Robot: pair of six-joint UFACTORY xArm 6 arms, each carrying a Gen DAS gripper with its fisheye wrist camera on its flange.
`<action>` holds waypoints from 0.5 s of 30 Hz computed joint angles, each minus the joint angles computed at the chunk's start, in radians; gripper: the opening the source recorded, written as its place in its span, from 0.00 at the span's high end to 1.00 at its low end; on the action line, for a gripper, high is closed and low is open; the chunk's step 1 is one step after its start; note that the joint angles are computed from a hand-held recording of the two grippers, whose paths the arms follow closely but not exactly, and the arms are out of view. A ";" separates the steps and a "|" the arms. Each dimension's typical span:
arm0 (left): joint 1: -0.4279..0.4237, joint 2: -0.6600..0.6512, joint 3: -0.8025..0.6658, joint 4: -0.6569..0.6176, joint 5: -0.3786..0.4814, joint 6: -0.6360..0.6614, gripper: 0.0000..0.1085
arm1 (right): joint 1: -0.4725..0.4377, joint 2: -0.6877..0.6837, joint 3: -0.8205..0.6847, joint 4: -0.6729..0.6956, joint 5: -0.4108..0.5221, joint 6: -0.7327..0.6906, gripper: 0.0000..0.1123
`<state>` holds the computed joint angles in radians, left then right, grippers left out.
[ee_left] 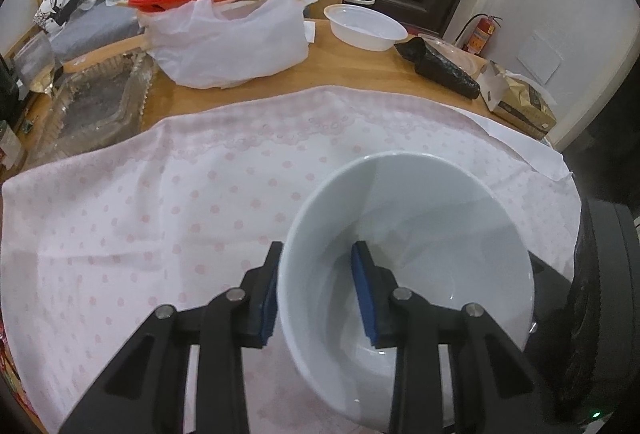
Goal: Organize plates and bowls
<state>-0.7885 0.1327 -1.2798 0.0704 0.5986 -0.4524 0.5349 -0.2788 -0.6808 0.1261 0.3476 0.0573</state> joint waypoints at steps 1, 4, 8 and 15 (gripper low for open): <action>-0.005 -0.009 0.005 0.008 0.005 0.002 0.72 | 0.003 -0.008 0.007 0.005 -0.002 0.003 0.13; -0.022 -0.054 0.034 0.005 0.023 0.016 0.72 | 0.016 -0.042 0.030 0.037 0.010 -0.013 0.13; -0.051 -0.117 0.088 0.021 0.051 0.008 0.72 | 0.046 -0.118 0.077 0.002 0.047 0.038 0.14; -0.103 -0.216 0.190 0.032 0.073 -0.026 0.72 | 0.109 -0.251 0.149 -0.073 0.128 0.157 0.14</action>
